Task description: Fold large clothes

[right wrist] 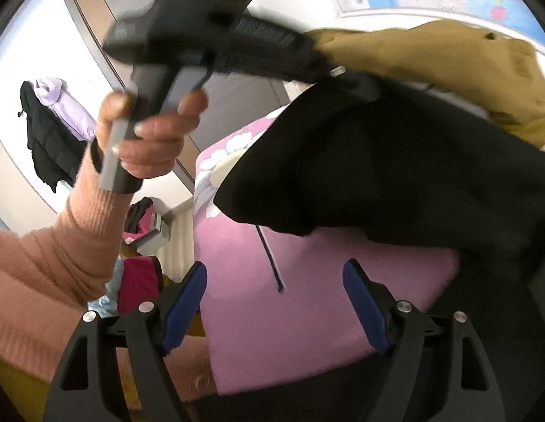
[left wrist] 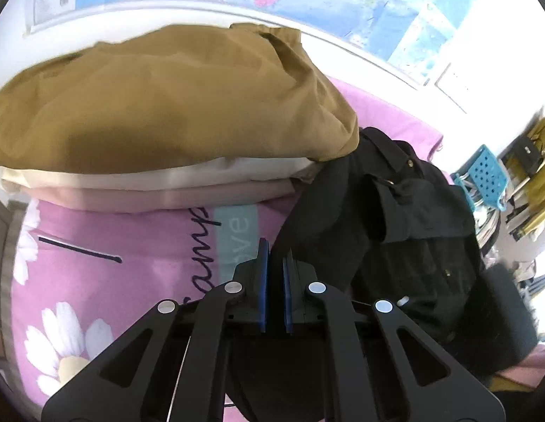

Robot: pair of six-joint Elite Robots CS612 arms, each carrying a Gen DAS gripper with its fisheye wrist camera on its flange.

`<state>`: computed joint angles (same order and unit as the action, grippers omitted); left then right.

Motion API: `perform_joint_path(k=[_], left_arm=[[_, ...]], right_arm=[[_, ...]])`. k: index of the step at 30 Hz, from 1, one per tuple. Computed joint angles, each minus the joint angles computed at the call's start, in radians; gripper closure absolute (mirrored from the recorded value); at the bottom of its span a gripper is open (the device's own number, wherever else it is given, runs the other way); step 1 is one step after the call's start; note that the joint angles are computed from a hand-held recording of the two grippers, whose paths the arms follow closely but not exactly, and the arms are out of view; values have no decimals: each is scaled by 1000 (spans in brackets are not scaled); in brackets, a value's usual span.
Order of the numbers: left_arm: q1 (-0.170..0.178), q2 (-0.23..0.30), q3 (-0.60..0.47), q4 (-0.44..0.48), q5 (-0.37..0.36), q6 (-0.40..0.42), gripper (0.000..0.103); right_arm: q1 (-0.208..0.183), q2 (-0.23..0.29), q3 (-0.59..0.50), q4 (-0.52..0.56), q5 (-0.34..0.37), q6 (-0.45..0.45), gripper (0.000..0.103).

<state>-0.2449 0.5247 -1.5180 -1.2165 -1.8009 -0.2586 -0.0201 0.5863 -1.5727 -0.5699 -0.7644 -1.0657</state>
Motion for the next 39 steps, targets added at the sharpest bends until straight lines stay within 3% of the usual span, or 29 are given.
perform_joint_path(k=[4, 6, 7, 8, 9, 12, 14, 17, 21, 24, 28, 30, 34, 36, 39], left_arm=[[1, -2, 10, 6, -27, 5, 96], [5, 1, 7, 2, -46, -1, 95], [7, 0, 6, 6, -49, -3, 94], [7, 0, 7, 7, -50, -8, 90], [11, 1, 8, 4, -61, -8, 88], [13, 8, -9, -7, -81, 0, 65], [17, 14, -17, -29, -107, 5, 52], [27, 24, -26, -82, -186, -6, 43], [19, 28, -30, -125, -215, 11, 40], [8, 29, -24, -133, -233, 37, 40], [-13, 32, -9, -117, -237, 94, 38], [-23, 31, 5, -100, -234, 111, 33], [-41, 27, 48, -66, -242, 149, 33], [-51, 25, 67, -63, -230, 158, 33], [-59, 17, 104, -68, -228, 155, 33]], right_arm=[[21, 12, 10, -77, 33, 117, 24], [21, 10, 28, -88, 66, 160, 49], [20, -1, 44, -51, 81, 147, 80], [13, -16, 66, 18, 113, 114, 83], [7, -25, 75, 59, 134, 82, 84], [-27, -62, 86, 215, 204, -69, 87], [-51, -80, 88, 276, 249, -122, 88], [-94, -106, 102, 322, 306, -123, 88], [-145, -145, 152, 359, 374, -88, 88], [-172, -174, 188, 424, 364, -114, 78], [-208, -154, 177, 308, 289, 38, 63], [-221, -121, 138, 252, 195, 149, 53], [-239, -41, 35, 44, 28, 385, 30], [-251, -2, -21, -42, 6, 465, 22], [-263, 38, -70, -97, 39, 479, 12]])
